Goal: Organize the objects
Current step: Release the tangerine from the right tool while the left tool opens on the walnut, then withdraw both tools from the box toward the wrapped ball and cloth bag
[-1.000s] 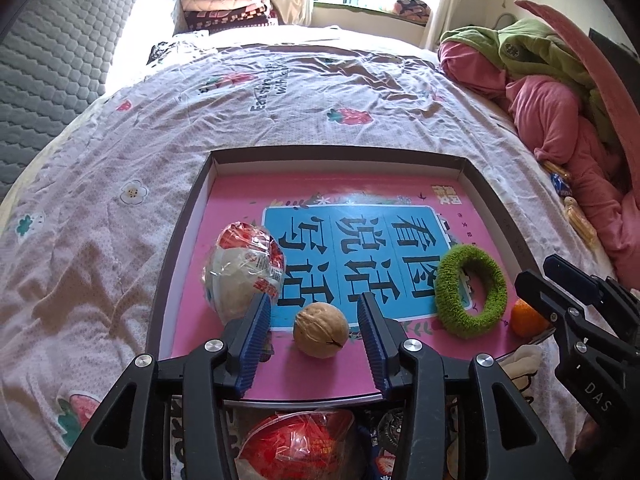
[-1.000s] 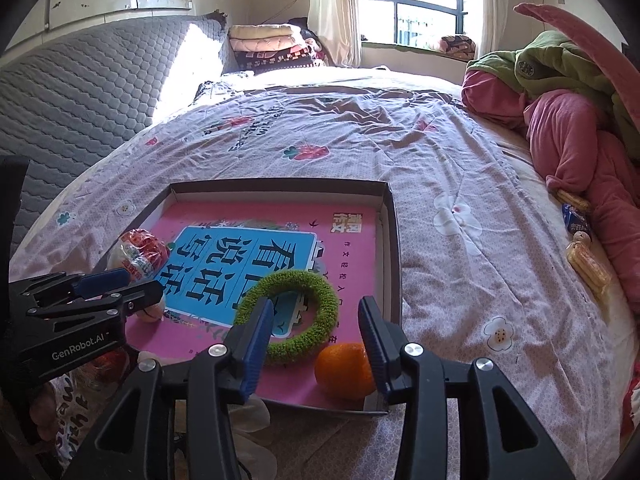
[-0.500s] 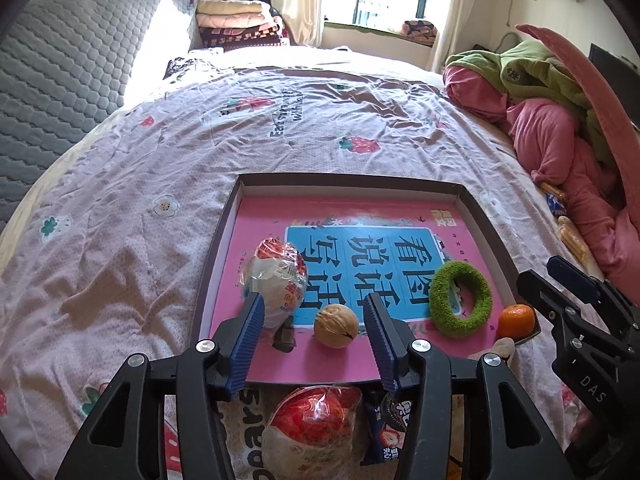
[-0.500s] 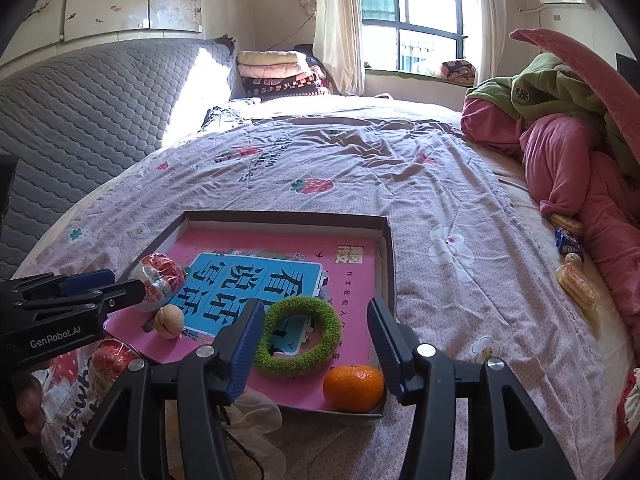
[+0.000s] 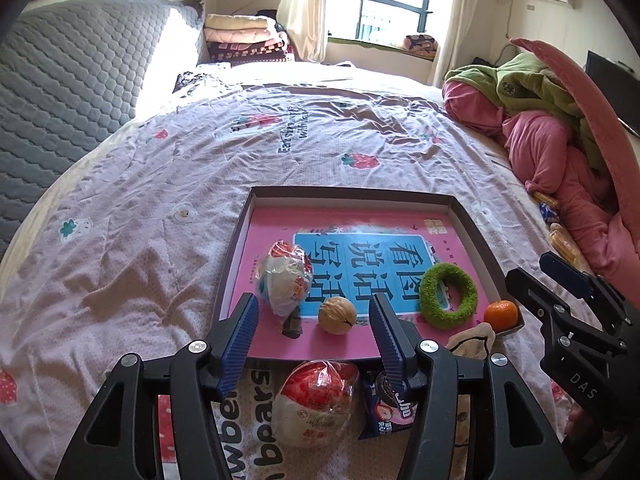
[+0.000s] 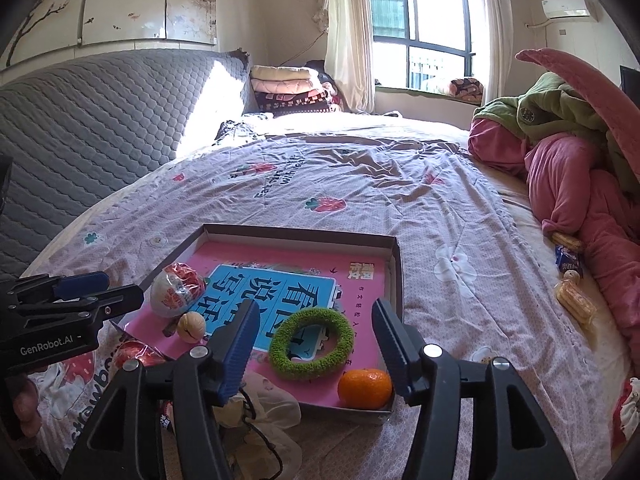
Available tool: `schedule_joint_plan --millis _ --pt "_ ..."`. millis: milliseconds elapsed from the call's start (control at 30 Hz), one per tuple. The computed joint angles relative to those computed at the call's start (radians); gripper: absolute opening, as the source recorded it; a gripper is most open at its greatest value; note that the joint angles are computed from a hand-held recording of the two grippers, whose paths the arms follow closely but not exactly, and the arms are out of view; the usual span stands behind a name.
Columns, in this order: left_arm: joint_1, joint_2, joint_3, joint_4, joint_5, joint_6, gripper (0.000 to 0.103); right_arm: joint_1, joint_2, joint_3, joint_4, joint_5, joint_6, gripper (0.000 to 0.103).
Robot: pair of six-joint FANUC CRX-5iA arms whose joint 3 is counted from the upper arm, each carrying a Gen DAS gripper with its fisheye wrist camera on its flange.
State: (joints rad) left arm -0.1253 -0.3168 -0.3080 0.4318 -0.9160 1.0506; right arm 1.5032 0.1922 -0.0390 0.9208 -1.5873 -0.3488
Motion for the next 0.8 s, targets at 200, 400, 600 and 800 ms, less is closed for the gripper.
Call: schedule_joint_plan --millis 200,400,600,800 --pt "0.016 -0.053 -0.033 0.009 -0.001 -0.012 0.059 0.022 0.007 0.004 0.022 -0.009 -0.003 0.061" --pt "0.040 -0.106 -0.073 0.031 0.001 -0.046 0.060 0.049 0.007 -0.004 0.050 -0.008 -0.022 0.063" --pt "0.066 -0.139 -0.097 0.054 -0.017 -0.080 0.060 0.072 0.032 0.017 0.062 -0.052 -0.028 0.065" --pt "0.114 -0.169 -0.129 0.110 -0.030 -0.127 0.060 0.093 0.043 0.019 0.083 -0.076 -0.042 0.067"
